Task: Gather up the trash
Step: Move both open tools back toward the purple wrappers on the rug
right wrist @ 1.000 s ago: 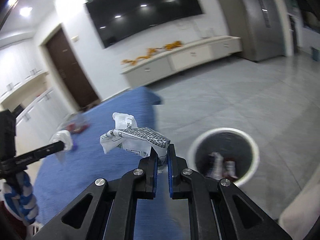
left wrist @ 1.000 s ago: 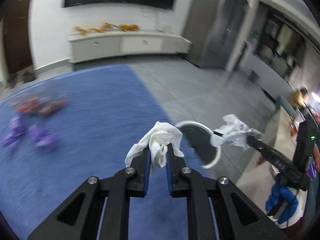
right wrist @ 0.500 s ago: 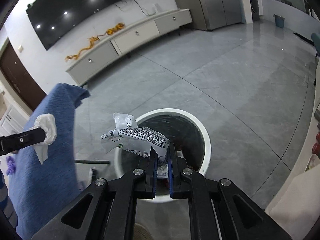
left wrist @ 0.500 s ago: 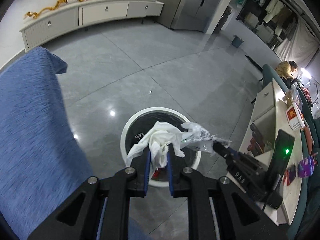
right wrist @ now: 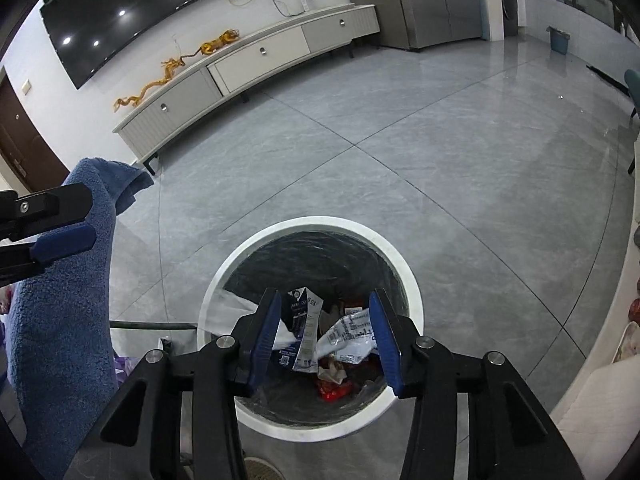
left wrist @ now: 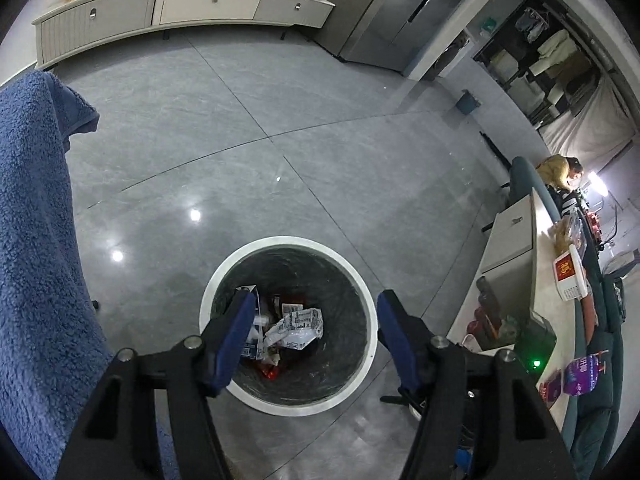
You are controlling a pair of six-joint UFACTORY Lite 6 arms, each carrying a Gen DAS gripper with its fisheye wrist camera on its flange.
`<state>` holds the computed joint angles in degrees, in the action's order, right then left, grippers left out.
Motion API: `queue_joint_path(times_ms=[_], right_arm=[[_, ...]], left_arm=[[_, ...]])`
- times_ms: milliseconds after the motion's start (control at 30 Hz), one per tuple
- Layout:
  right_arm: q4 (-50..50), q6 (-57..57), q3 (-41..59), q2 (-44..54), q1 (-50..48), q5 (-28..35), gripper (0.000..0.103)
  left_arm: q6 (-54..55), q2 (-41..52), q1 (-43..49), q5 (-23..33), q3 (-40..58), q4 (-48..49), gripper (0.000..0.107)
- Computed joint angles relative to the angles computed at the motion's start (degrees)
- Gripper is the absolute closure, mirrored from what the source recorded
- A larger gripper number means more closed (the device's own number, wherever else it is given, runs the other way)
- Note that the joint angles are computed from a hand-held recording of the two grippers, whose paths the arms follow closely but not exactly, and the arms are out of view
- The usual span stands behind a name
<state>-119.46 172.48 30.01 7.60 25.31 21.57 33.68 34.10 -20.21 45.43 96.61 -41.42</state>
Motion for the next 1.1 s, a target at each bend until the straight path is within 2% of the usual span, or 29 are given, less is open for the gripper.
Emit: queue_joint_path(times_ms=[133,233,300,400,467,533,700,800,900,1033,1100], right_arm=[[9.3,-6.9,-1.5,-4.6,2.7,1.0,0.057],[22.1,-17.8,-2.3,-10.6,7.3,3.3,0.057],[29.5,-24.6,-2.1,-14.0,10.4,5.7,0.056],[43.5,-37.7,0.1,-20.8,18.3,14.1,0.055],[48.0,-41.3,2.4,-23.5,23.7,20.4,0.055],[51.1,-43.6,6.0,-24.7,29.9,27.4,0.055],[54.0,-49.0,19.3,-20.6,42.0,40.6,0.055],[54.1,-53.0,29.1,-15.6,47.6,46.2,0.055],[54.0,-58.7,41.1,-8.8,52.2,51.0,0.055],[53.7,-68.9,58.8,1.3,56.8,57.3,0.055],[53.3,-75.1,69.6,7.4,58.8,60.3,0.054]], left_arm=[[5.1,-7.8,1.9,-2.2,-7.2,-3.6,0.045],[9.5,-17.9,4.2,-5.6,-16.1,-7.5,0.045],[10.6,-22.6,6.1,-5.0,-18.8,-6.5,0.045],[11.0,-29.7,9.2,-2.5,-21.6,-1.8,0.045],[12.8,-35.0,12.5,-0.6,-24.5,-1.5,0.045],[15.5,-40.5,17.5,1.9,-27.1,-1.6,0.045],[27.8,-49.0,37.8,14.5,-28.8,-4.8,0.045],[37.2,-48.8,52.8,22.7,-27.4,-8.3,0.045],[44.3,-44.2,65.4,29.2,-23.4,-10.2,0.045],[50.6,-34.4,78.1,33.3,-15.6,-12.2,0.045],[51.4,-28.7,81.5,33.9,-10.6,-12.7,0.045]])
